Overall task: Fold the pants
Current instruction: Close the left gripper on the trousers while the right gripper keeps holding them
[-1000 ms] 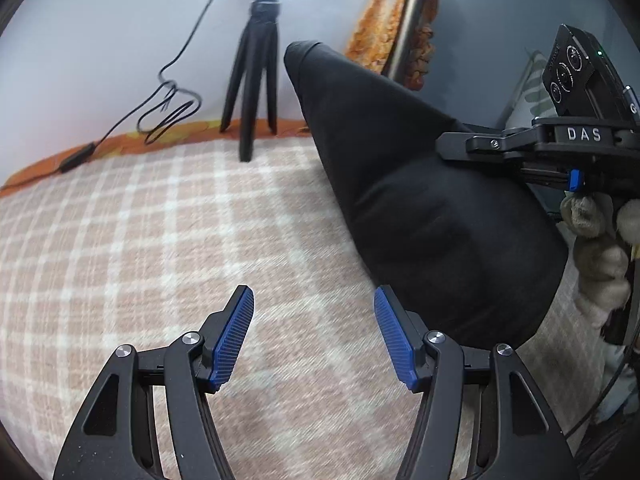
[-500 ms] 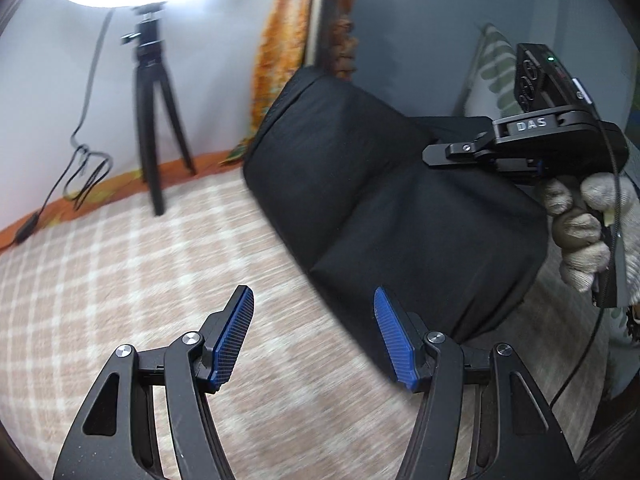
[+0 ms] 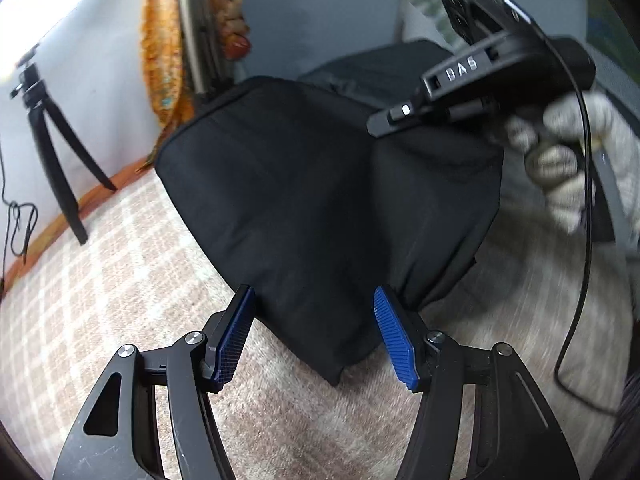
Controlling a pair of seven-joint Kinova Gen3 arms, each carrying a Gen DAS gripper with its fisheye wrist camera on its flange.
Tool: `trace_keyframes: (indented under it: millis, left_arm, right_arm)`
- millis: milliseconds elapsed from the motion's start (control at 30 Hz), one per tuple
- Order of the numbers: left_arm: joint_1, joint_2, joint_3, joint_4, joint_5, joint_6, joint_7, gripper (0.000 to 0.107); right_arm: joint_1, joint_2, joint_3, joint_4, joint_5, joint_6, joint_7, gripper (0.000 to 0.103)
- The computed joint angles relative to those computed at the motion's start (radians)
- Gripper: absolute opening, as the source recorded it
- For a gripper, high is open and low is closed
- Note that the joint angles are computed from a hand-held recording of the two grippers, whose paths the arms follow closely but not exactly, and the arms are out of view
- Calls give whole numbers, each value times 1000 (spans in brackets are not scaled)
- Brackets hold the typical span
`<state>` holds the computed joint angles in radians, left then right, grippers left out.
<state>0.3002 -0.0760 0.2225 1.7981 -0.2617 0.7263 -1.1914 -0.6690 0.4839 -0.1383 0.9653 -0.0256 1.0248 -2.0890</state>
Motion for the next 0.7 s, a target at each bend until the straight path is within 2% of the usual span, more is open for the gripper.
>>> trace_keyframes:
  millis: [200,300,367,433,600,700]
  left_arm:
    - [0,19,-11,-24,24,20,-44,61]
    - [-5,23,-29,-36,71,23,-91,61]
    - [-14,13,-47,-38,130,28,-132,61]
    - [-25,-5,-64,-36,189,29,-175,61]
    - [-46,-32,-56,-50,199,32,-203,61]
    - [-72,-33,-85,-74,253,38,-222,61]
  right_arm:
    - [-43,-8,21,0,72,41,9,6]
    - [-97,-34,43,11,150,68,-22,15]
    - [-118,-47,44,21,183,90,-41,30]
    - [-135,-79,40,58,206,90,-74,36]
    - [-156,-118,16,111,238,78,-127,40]
    - [-167,-127,14,144,255,89,-187,39]
